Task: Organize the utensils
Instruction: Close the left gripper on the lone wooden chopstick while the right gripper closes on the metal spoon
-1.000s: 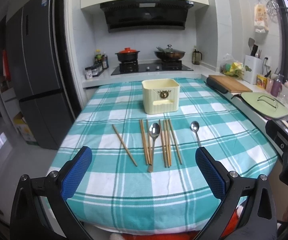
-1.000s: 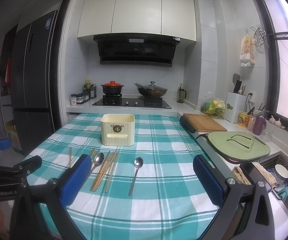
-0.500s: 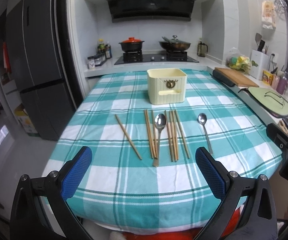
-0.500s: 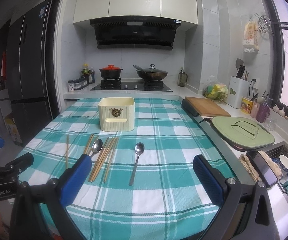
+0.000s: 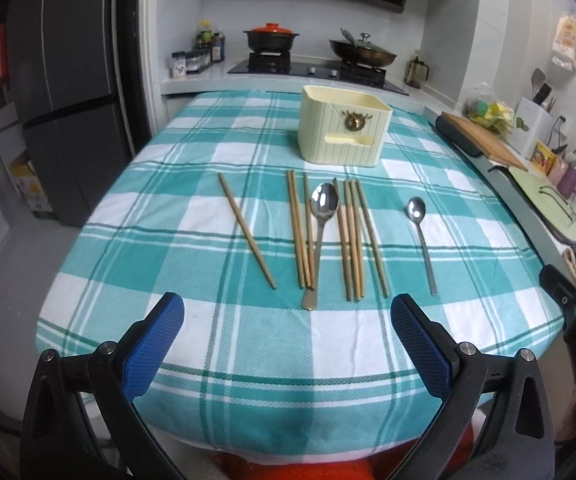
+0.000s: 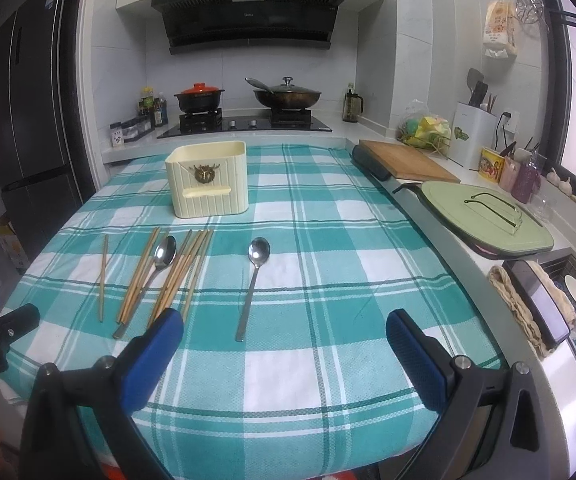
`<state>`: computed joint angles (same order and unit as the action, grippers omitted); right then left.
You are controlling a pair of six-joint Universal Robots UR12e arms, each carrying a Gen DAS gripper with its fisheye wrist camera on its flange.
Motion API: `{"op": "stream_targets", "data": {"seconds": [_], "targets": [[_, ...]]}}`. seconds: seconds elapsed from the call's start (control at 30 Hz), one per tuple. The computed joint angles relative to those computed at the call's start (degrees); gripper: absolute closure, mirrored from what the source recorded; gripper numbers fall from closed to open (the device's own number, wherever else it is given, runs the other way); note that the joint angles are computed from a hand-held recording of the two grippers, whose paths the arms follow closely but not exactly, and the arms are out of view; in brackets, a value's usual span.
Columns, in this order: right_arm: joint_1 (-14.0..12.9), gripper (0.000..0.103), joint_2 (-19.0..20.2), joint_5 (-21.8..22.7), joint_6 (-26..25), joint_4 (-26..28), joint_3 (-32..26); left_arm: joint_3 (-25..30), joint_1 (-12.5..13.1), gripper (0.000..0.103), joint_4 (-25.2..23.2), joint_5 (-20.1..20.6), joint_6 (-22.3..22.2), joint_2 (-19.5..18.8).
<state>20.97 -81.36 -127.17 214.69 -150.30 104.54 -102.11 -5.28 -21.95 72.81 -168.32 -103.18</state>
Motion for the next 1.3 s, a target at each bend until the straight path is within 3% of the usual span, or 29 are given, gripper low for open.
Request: {"op": "stream_targets", "data": {"seconds": [0.17, 0.37, 0.6, 0.77, 0.93, 1.03, 1.3], "targets": [[-1.58, 0.0, 0.81, 3.24, -0.28, 0.15, -0.13, 2.22, -0.23, 0.0, -0.94, 3.88, -0.52, -2.71], [-4.3, 0.0, 2.06, 10.08, -2.9, -2.46, 0.25, 8.07, 1.17, 0.0, -7.67, 3.01, -4.16, -7.49], [-9.19, 0.0, 4.55, 21.31, -3.52, -2.66, -1.08, 18.71, 0.55, 0.0, -15.1, 3.76, -6.08, -14.49], [-11.38, 0.006, 9.54, 25.25, -7.8, -0.85, -5.46, 27.64, -1.08, 0.001, -20.54, 8.69, -8.32, -21.13], [-11.96, 0.008, 14.35, 25.03, -7.65, 3.88, -10.48, 31.73, -2.51, 0.001, -22.81, 13.63, -8.57, -25.08], [-11.84, 0.008, 16.07, 23.15, -8.46, 5.27, -12.15, 32.05, -3.27, 0.0, -20.67, 16.27, -7.05, -25.83], [-12.59, 0.006, 17.1, 21.37, -8.86, 4.69, -12.41, 37.12, -1.88, 0.0, -28.07, 12.72, -3.81, -27.81]]}}
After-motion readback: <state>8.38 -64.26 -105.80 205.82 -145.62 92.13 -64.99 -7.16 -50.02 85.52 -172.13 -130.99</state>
